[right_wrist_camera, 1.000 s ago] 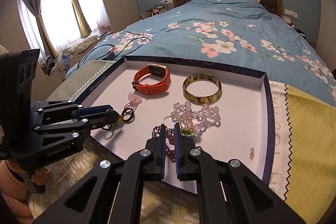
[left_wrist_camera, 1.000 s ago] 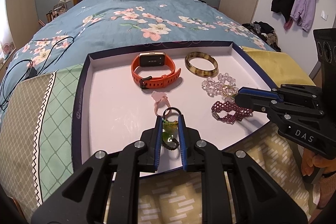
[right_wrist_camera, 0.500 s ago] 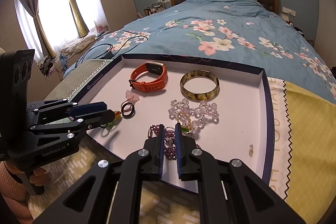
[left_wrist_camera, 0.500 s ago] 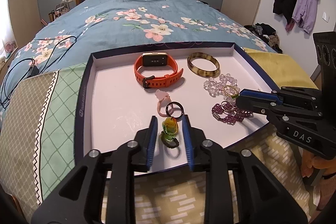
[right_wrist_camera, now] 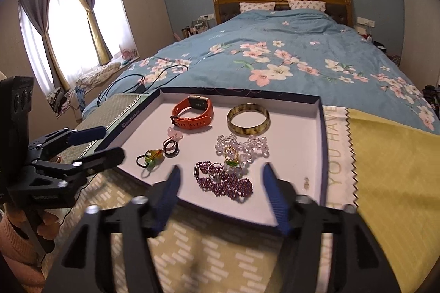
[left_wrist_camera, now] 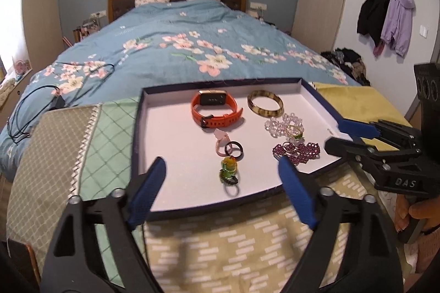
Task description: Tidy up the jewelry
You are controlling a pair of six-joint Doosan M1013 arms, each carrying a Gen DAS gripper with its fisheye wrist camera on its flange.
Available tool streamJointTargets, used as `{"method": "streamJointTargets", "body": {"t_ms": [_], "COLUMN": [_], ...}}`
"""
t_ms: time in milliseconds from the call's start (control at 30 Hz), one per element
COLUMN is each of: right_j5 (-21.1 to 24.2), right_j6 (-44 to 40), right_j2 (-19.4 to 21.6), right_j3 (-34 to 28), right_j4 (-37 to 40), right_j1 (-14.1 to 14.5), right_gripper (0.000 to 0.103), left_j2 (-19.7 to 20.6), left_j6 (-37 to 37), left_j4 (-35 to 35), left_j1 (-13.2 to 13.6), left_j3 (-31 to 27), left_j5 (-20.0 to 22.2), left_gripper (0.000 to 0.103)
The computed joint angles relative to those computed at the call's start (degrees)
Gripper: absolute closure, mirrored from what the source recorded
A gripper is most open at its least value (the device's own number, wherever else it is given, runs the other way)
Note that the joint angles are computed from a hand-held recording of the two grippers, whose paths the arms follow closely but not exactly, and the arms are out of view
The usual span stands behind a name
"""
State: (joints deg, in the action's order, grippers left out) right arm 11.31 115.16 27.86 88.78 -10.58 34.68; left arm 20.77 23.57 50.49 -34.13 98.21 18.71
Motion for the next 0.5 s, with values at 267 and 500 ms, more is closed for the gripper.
{"method": "streamJointTargets", "body": {"t_ms": [267, 500], "right_j5": [-1.9, -2.1], "right_j6": [20.4, 33.9], "right_j2": [-2.1, -3.0], "right_j3": [3.6, 5.1], "right_j4": [-19.4, -32.6], "right_j1": [0.8, 1.4], "right_gripper": [0.025, 0.022], "left_j2": [-3.9, -4.8], "left_j6": [-18.4, -21.6], "left_j4": [16.8, 19.7], "left_j1": [-1.4, -2.3], "left_j3": [4.9, 6.4], "left_j5": [1.0, 1.4], "left_gripper": [0.006, 0.006]}}
